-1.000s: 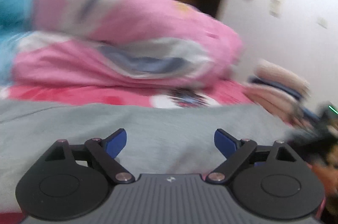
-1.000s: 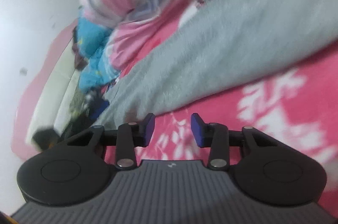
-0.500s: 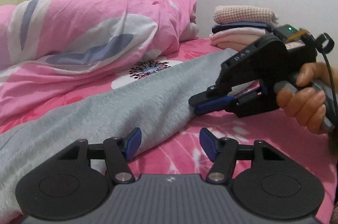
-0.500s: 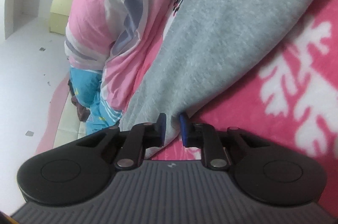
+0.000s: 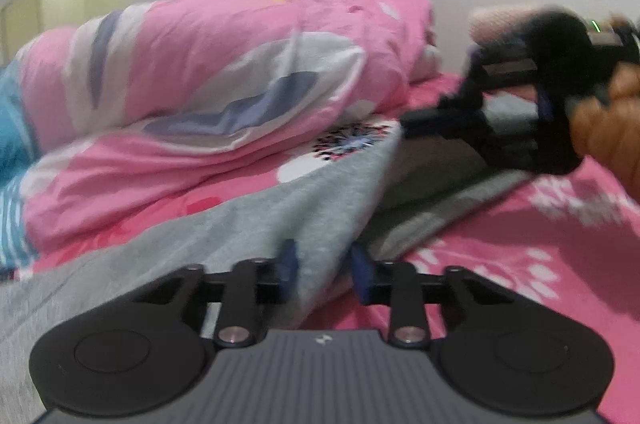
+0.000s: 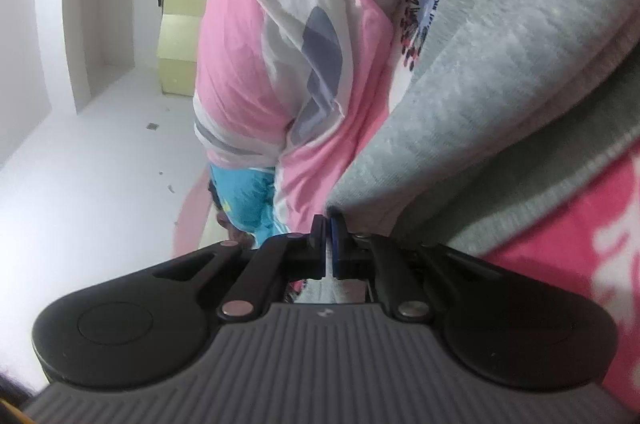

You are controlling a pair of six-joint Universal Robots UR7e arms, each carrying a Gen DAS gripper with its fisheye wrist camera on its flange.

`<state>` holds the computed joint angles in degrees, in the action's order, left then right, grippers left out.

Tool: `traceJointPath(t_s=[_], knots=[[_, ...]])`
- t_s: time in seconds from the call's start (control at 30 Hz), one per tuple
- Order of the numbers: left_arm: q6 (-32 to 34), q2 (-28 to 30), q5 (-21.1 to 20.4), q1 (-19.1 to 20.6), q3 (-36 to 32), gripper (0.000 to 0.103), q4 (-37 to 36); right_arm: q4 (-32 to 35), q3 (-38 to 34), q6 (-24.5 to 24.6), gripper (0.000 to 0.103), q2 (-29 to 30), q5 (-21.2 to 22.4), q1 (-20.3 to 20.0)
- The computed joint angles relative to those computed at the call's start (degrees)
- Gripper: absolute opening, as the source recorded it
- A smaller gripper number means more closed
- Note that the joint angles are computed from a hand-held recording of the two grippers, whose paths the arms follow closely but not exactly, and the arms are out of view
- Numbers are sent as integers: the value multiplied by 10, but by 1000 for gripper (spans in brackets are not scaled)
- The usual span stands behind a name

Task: Fold clothes

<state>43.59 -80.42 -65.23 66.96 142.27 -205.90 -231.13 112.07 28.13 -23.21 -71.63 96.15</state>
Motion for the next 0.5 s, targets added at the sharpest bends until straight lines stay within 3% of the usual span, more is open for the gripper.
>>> traceJointPath(t_s=[0.13, 0.2, 0.27, 0.33, 0.4, 0.5], knots=[[-73, -20, -33, 26, -27, 9, 44, 22, -13, -30, 1, 2, -3, -3], [-104, -24, -48, 36, -40, 7, 60, 50, -11, -88, 4, -8, -18, 6], [-132, -25, -64, 46, -52, 7, 73, 98, -6, -176, 4, -23, -44, 24], [-154, -29, -88, 56, -61, 7, 84, 163, -4, -280, 4, -40, -89, 53], [-173, -33, -116, 67, -69, 7, 92, 204, -25, -364, 4, -35, -169, 93], [-197, -36, -161, 84, -81, 7, 100, 219, -80, -427, 4, 1, -257, 128]])
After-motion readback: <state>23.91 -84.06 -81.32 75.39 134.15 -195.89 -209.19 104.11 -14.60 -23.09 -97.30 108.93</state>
